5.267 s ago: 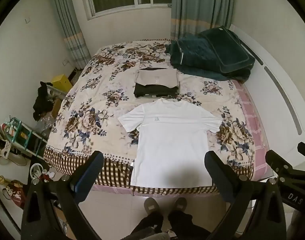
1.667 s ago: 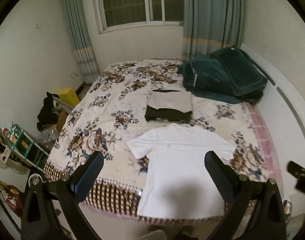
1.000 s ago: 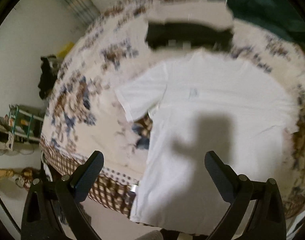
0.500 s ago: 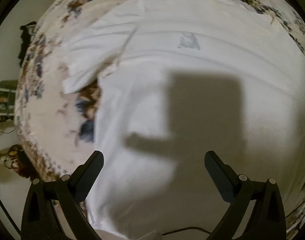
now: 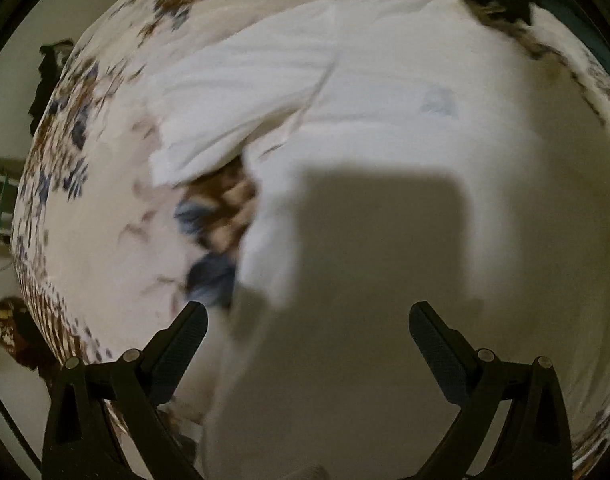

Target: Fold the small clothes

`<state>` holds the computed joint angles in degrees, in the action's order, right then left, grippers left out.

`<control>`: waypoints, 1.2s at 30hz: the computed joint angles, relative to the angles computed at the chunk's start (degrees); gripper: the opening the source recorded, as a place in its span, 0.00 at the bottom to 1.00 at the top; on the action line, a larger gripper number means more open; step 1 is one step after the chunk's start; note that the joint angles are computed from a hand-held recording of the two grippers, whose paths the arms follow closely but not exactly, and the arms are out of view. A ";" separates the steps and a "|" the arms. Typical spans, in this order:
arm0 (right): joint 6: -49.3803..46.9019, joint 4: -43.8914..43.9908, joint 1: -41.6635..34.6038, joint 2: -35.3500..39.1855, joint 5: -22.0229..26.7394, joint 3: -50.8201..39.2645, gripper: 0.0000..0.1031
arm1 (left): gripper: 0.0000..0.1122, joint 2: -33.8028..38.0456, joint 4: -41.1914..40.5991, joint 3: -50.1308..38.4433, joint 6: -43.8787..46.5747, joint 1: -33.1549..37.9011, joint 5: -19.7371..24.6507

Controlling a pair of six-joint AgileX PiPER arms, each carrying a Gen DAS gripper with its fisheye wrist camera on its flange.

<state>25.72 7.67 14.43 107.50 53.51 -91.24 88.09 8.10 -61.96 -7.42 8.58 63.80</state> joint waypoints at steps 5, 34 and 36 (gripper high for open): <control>-5.94 14.65 4.22 11.64 16.27 -15.51 0.25 | 0.92 -1.67 0.61 1.34 4.84 7.57 -1.16; 5.87 15.07 9.83 5.42 7.02 7.27 0.50 | 0.91 15.73 -30.44 -15.05 17.40 36.66 3.53; 6.05 16.64 9.06 5.67 5.84 7.86 0.50 | 0.87 20.07 -39.71 -16.01 17.84 39.27 4.11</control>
<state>31.77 24.31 23.49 113.18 59.35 -83.38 108.15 -31.61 -77.96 10.42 47.86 67.91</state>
